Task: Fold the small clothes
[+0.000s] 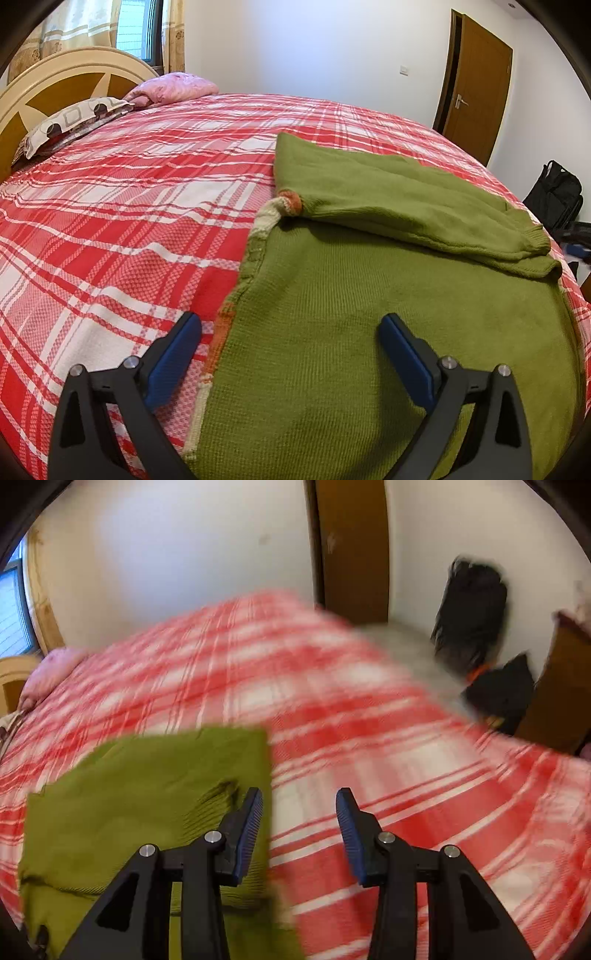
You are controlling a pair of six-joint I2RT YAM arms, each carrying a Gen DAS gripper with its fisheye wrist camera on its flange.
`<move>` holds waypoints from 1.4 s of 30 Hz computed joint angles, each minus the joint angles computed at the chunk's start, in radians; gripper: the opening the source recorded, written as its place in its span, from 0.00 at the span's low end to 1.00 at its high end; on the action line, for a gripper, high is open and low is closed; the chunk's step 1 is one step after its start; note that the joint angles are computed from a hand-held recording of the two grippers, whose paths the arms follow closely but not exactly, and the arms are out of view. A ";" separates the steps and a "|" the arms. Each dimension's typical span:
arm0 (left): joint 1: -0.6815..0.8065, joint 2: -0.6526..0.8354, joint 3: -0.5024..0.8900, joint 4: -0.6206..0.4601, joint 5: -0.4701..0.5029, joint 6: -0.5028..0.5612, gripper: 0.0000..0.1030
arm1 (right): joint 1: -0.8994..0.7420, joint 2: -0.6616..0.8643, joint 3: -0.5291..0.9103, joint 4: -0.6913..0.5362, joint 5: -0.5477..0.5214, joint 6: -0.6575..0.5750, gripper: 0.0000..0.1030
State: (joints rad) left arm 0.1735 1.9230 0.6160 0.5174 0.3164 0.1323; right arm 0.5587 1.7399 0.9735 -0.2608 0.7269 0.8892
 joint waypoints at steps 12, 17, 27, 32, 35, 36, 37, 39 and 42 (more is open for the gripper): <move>-0.005 0.001 0.014 -0.021 -0.014 0.008 0.98 | 0.037 0.292 0.235 0.015 -0.292 -0.157 0.42; 0.006 -0.036 0.044 -0.136 -0.005 0.075 0.97 | 0.045 0.150 0.112 0.034 -0.321 -0.101 0.43; 0.338 -0.238 0.018 -0.326 0.279 0.385 0.98 | 0.513 -0.453 -0.226 -0.246 0.077 0.215 0.71; 0.433 -0.288 -0.017 -0.425 0.343 0.529 0.98 | 0.694 -0.464 -0.249 -0.416 0.113 0.494 0.71; 0.445 -0.301 -0.052 -0.425 0.346 0.545 0.98 | 0.773 -0.413 -0.248 -0.481 0.116 0.646 0.71; 0.445 -0.307 -0.062 -0.428 0.347 0.549 0.98 | 0.795 -0.395 -0.251 -0.484 0.118 0.683 0.71; 0.446 -0.316 -0.073 -0.434 0.350 0.552 0.98 | 0.810 -0.381 -0.253 -0.482 0.122 0.709 0.71; 0.445 -0.339 -0.095 -0.441 0.353 0.554 0.98 | 0.818 -0.347 -0.253 -0.461 0.097 0.721 0.71; 0.443 -0.374 -0.125 -0.435 0.344 0.553 0.98 | 0.813 -0.311 -0.244 -0.414 0.078 0.691 0.71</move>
